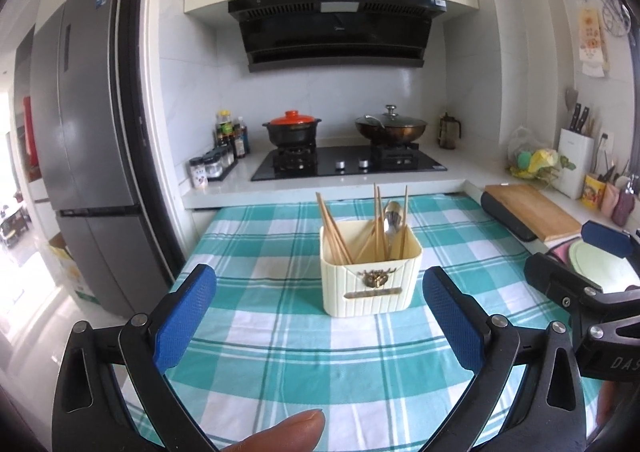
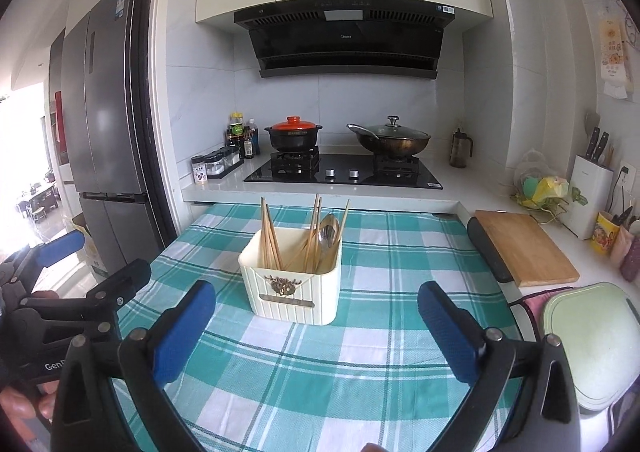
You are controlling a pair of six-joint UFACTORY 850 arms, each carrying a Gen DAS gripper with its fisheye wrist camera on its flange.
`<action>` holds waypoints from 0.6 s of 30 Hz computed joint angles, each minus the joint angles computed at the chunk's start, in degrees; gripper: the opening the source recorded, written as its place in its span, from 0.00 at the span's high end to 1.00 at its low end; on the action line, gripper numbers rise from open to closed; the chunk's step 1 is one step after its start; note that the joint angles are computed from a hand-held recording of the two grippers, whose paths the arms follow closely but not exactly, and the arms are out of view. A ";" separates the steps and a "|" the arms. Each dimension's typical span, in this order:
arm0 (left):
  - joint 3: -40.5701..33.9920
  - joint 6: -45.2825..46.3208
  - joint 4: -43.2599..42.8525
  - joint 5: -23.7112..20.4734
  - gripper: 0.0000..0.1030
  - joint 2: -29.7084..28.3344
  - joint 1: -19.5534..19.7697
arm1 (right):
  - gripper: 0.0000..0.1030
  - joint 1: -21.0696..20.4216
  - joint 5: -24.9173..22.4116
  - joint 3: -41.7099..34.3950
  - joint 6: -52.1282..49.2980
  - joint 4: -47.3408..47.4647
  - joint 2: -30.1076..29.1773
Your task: Organize utensils
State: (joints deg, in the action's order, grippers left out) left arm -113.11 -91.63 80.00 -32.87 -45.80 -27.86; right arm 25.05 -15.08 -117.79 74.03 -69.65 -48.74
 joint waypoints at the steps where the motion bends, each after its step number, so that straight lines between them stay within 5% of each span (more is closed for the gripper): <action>1: -0.01 0.41 -0.66 -0.37 0.00 0.13 -0.13 | 0.00 0.15 -0.23 0.67 0.90 -0.96 0.39; 18: 2.01 1.66 -3.51 -2.47 0.00 2.35 -0.57 | 0.00 2.40 -4.15 5.82 12.19 -14.10 4.27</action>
